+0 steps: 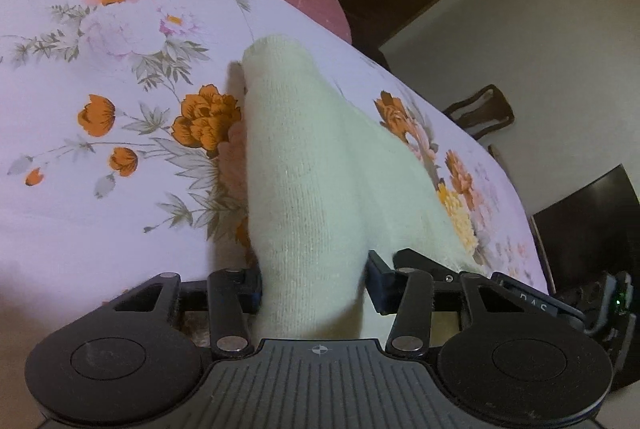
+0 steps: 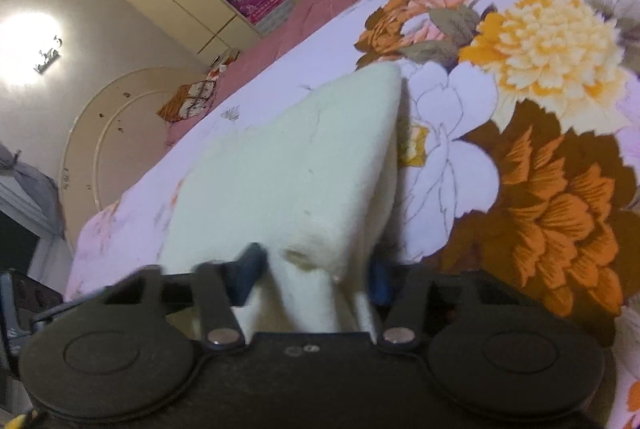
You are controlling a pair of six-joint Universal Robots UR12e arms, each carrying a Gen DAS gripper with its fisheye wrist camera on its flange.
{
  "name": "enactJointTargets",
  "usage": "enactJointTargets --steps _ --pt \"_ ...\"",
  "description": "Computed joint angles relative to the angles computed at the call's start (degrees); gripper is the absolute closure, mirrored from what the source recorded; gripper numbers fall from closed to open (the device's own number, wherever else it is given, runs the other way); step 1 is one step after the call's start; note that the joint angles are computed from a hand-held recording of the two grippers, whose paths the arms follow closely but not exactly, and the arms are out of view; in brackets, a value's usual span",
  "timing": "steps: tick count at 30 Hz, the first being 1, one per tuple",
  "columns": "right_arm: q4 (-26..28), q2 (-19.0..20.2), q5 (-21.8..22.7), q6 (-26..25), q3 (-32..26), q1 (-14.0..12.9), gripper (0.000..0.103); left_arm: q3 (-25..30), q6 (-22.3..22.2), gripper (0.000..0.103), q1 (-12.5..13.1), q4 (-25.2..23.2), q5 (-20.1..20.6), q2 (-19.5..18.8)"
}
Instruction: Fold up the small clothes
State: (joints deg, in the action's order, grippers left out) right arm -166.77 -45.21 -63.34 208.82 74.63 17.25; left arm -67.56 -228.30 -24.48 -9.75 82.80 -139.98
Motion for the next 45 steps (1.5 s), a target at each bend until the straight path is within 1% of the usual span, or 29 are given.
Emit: enactJointTargets --steps 1,2,3,4,7,9,13,14,16,20,21,22,24,27,28,29,34,35,36,40,41,42,44,45 --pt "-0.4 0.1 0.8 0.8 0.0 -0.1 0.066 0.3 0.4 0.056 -0.2 0.0 0.7 -0.2" --pt "-0.4 0.1 -0.9 -0.5 -0.1 0.4 0.067 0.5 0.8 0.058 -0.4 -0.2 1.5 -0.3" --pt "-0.4 0.1 -0.9 -0.5 -0.1 0.4 0.068 0.8 0.8 0.059 -0.6 -0.6 2.3 -0.4" --pt "-0.3 0.1 -2.1 -1.3 -0.3 0.7 0.068 1.0 1.0 0.060 -0.7 -1.0 2.9 -0.3" --pt "-0.4 -0.3 -4.2 -1.0 -0.3 1.2 0.071 1.2 3.5 0.065 -1.3 -1.6 5.0 0.2" --pt "-1.4 -0.8 -4.3 -2.2 0.0 1.5 0.071 0.4 4.7 0.066 -1.3 -0.5 5.3 1.0" --pt "-2.7 -1.6 -3.9 -2.8 0.1 1.8 0.071 -2.1 5.9 0.066 -1.1 1.8 6.7 3.2" --pt "-3.5 -1.6 -3.4 -2.9 -0.4 2.2 0.071 -3.1 6.6 0.066 -1.0 2.3 7.3 4.1" --pt "-3.8 -1.6 -3.0 -2.9 -0.8 2.5 0.071 -5.6 6.8 0.066 -0.7 3.5 8.3 5.9" --pt "-3.9 -0.7 -1.3 -3.0 -3.2 4.0 0.071 -11.6 7.5 0.066 0.3 5.1 11.1 10.3" --pt "-3.3 0.4 -0.3 -2.9 -5.3 4.8 0.071 -12.9 7.7 0.066 0.6 5.2 11.7 11.3" --pt "-3.3 0.4 -0.3 -2.9 -5.3 4.8 0.071 -14.7 8.0 0.066 1.0 5.4 12.6 12.6" --pt "-2.5 1.8 0.9 -2.7 -7.7 6.0 0.071 -17.9 8.7 0.066 1.9 5.9 13.9 14.8" --pt "-1.1 4.2 1.9 -2.7 -11.8 7.9 0.071 -22.3 9.4 0.066 3.5 7.0 14.8 17.5" --pt "-0.2 5.6 1.9 -2.7 -14.3 9.2 0.071 -23.9 9.7 0.066 4.2 7.5 14.7 18.4" --pt "-0.2 5.6 2.0 -2.7 -14.3 9.2 0.071 -25.2 10.0 0.066 4.9 8.0 14.5 19.1" --pt "3.7 9.5 0.0 -2.5 -20.7 12.4 0.071 -31.1 11.1 0.066 8.7 10.7 12.1 21.1" --pt "5.2 11.0 -1.1 -2.4 -23.0 13.5 0.071 -31.8 11.1 0.066 9.2 11.2 11.6 21.1" --pt "5.2 11.0 -1.1 -2.4 -23.0 13.5 0.071 -32.2 11.1 0.066 9.7 11.7 11.1 20.8" --pt "8.6 13.2 -3.5 -2.4 -26.4 15.0 0.071 -33.3 10.7 0.066 11.2 12.3 8.6 19.6" --pt "9.6 13.6 -4.2 -2.5 -27.1 15.3 0.071 -34.3 10.5 0.060 11.6 12.9 7.6 19.4" --pt "10.6 13.9 -4.8 -2.7 -27.5 15.6 0.071 -34.8 9.8 0.047 11.9 13.3 6.9 19.2" --pt "11.8 13.9 -6.8 -3.0 -27.3 15.9 0.067 -36.0 8.4 0.046 12.5 16.1 5.1 18.8" --pt "12.1 13.7 -7.6 -2.6 -26.9 16.0 0.065 -36.1 8.9 0.046 12.6 16.1 4.4 18.9"
